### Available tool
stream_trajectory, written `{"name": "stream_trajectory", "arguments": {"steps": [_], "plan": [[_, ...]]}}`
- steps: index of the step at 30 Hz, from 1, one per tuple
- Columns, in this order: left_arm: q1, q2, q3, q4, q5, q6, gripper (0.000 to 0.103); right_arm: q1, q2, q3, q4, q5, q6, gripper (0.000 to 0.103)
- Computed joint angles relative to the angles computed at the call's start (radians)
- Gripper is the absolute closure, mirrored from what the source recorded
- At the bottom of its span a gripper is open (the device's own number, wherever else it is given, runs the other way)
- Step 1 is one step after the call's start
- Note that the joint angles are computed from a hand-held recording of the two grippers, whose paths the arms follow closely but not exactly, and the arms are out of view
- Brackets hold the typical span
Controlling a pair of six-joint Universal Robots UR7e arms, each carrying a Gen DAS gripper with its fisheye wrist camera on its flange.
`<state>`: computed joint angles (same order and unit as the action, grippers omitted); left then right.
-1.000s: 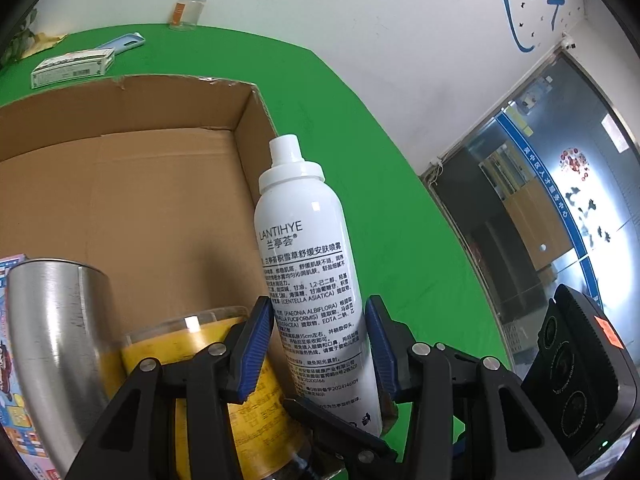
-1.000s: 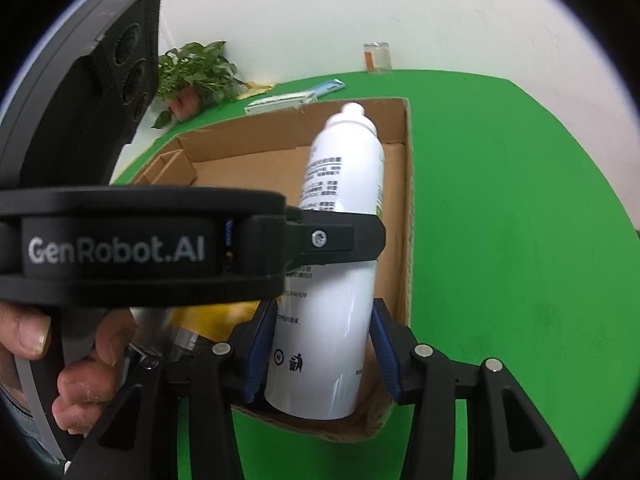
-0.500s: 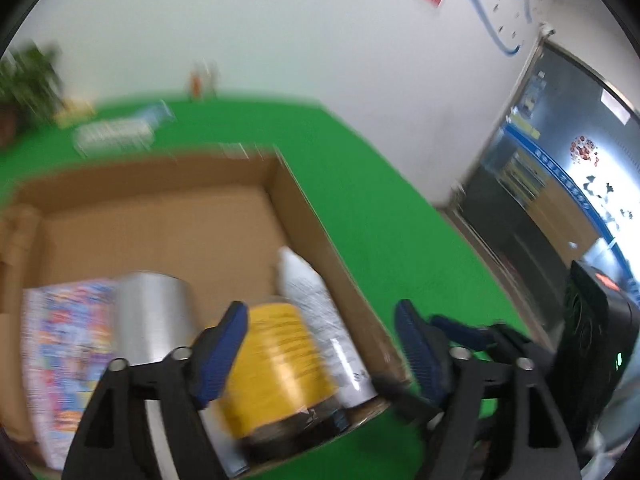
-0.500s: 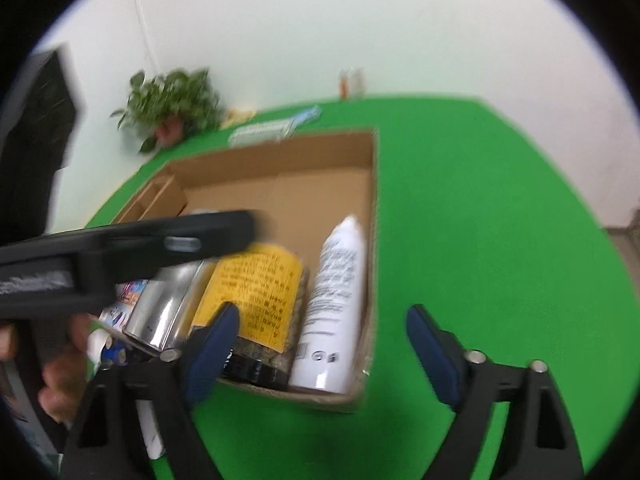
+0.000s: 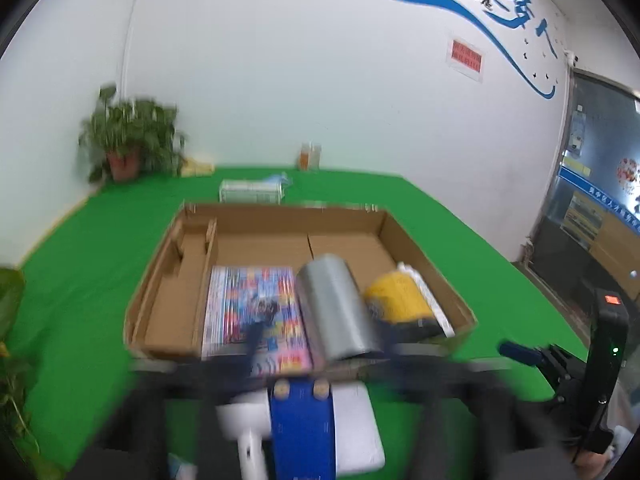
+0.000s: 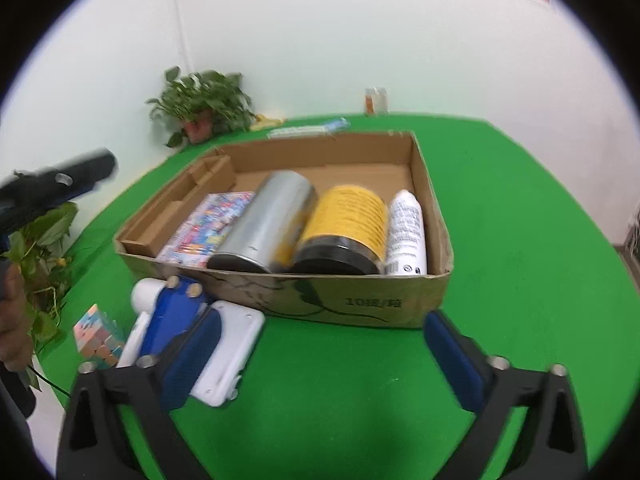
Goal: Organize rigid objects
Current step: 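Open both grippers to release the spray bottle and withdraw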
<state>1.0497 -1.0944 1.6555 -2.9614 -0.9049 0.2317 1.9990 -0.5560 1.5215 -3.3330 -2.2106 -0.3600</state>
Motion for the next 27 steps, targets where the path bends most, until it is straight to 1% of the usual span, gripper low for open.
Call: {"name": "stream_trajectory", "arguments": {"steps": [1,2,3,4,5,6,7,8,10,13,15,17,18,21,23,27], "plan": [[-0.003,-0.018,0.019,0.008,0.028,-0.024,0.100,0.011,-0.006,0.030,-0.033,-0.025,-0.011,0.056],[-0.010,-0.037,0.047,-0.026,0.057,-0.016,0.100,0.022,0.002,0.029,-0.052,-0.052,-0.020,0.058],[-0.018,-0.047,0.084,-0.102,0.088,0.012,0.091,0.026,-0.004,0.050,-0.085,-0.041,-0.024,0.057],[-0.021,-0.051,0.109,-0.153,0.100,0.030,0.056,0.030,-0.004,0.059,-0.104,-0.034,-0.027,0.047],[-0.023,-0.064,0.128,-0.162,0.105,0.022,0.026,0.037,0.000,0.063,-0.117,-0.041,-0.031,0.017],[-0.025,-0.077,0.147,-0.180,0.106,0.013,0.005,0.041,0.005,0.066,-0.126,-0.045,-0.029,0.000],[-0.021,-0.091,0.172,-0.216,0.082,0.005,0.000,0.043,0.002,0.080,-0.145,-0.033,-0.030,0.001],[-0.016,-0.100,0.181,-0.210,0.071,-0.003,0.000,0.049,-0.001,0.093,-0.160,-0.032,-0.023,0.001],[-0.009,-0.116,0.192,-0.147,0.060,-0.022,0.001,0.054,0.002,0.096,-0.155,-0.031,-0.003,0.001],[-0.007,-0.119,0.203,-0.123,0.071,-0.038,0.001,0.055,-0.006,0.116,-0.144,-0.032,0.036,0.001],[-0.001,-0.121,0.205,-0.105,0.064,-0.040,0.001,0.052,-0.013,0.129,-0.123,-0.027,0.061,0.001],[0.002,-0.124,0.208,-0.088,0.065,-0.052,0.001,0.048,-0.021,0.145,-0.116,-0.001,0.074,0.001],[0.004,-0.126,0.204,-0.060,0.062,-0.072,0.001,0.044,-0.027,0.156,-0.108,0.022,0.081,0.001],[0.023,-0.129,0.199,0.009,0.042,-0.121,0.001,0.036,-0.029,0.169,-0.077,0.059,0.080,0.001],[0.034,-0.130,0.204,0.021,0.029,-0.130,0.001,0.032,-0.028,0.173,-0.057,0.079,0.076,0.001],[0.049,-0.130,0.207,0.053,0.016,-0.132,0.001,0.021,-0.027,0.172,0.020,0.136,0.092,0.001]]}}
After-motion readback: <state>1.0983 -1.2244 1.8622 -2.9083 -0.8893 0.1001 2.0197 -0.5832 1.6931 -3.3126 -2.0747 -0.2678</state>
